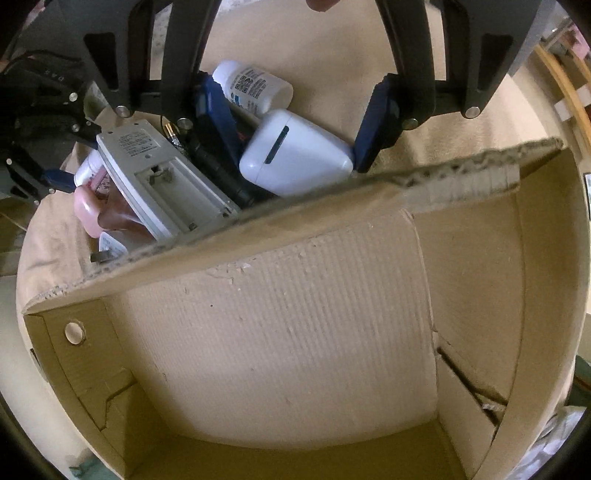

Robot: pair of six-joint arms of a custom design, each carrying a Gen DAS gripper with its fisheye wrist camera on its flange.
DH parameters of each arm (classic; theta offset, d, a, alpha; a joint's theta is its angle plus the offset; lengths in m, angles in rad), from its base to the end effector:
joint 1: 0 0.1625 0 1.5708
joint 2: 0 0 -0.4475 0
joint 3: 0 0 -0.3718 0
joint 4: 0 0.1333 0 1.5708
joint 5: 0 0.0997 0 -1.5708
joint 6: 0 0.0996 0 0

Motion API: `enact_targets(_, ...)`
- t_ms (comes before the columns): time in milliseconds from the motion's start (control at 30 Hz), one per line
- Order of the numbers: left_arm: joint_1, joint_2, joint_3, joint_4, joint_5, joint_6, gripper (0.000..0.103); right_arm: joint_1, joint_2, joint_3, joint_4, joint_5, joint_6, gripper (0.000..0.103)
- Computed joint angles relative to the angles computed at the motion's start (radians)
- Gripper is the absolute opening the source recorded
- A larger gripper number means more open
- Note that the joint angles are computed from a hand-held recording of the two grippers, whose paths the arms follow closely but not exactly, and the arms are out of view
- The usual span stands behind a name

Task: Organize rigid objects
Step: 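Grasp the white pill bottle with the right tool while the left tool grasps the white earbud case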

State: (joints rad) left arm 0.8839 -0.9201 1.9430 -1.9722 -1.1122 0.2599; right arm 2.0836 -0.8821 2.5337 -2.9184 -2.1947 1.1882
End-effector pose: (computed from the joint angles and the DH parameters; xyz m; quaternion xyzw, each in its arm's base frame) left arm -0.1760 -0.4943 0.0705 0.4846 0.7935 0.2452 0.2746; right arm 0.2251 -0.2466 0.0304 -0.2678 -0.9030 0.1330 0.3084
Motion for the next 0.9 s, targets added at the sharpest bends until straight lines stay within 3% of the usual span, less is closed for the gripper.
enact_targets(133, 0.006, -0.039, 0.06, -0.058, 0.043, 0.011, 0.058, 0.022, 0.004, 0.016, -0.024, -0.013, 0.024, 0.05)
enact_targets(267, -0.006, -0.08, 0.099, -0.1, 0.112, 0.023, 0.058, 0.014, -0.053, 0.039, -0.003, -0.041, 0.042, 0.049)
enact_targets(367, -0.008, -0.141, 0.124, -0.102, 0.132, 0.019, 0.058, 0.044, -0.078, 0.002, 0.193, -0.096, 0.156, 0.049)
enact_targets(533, -0.005, -0.233, 0.165, -0.134, 0.151, 0.03, 0.058, 0.069, -0.107, 0.013, 0.221, -0.124, 0.204, 0.049)
enact_targets(667, -0.015, -0.321, 0.207, -0.133, 0.135, 0.036, 0.058, 0.122, -0.137, -0.016, 0.3, -0.135, 0.24, 0.049)
enact_targets(900, -0.064, -0.361, 0.173, -0.112, 0.079, 0.002, 0.058, 0.163, -0.186, -0.044, 0.332, -0.169, 0.221, 0.049)
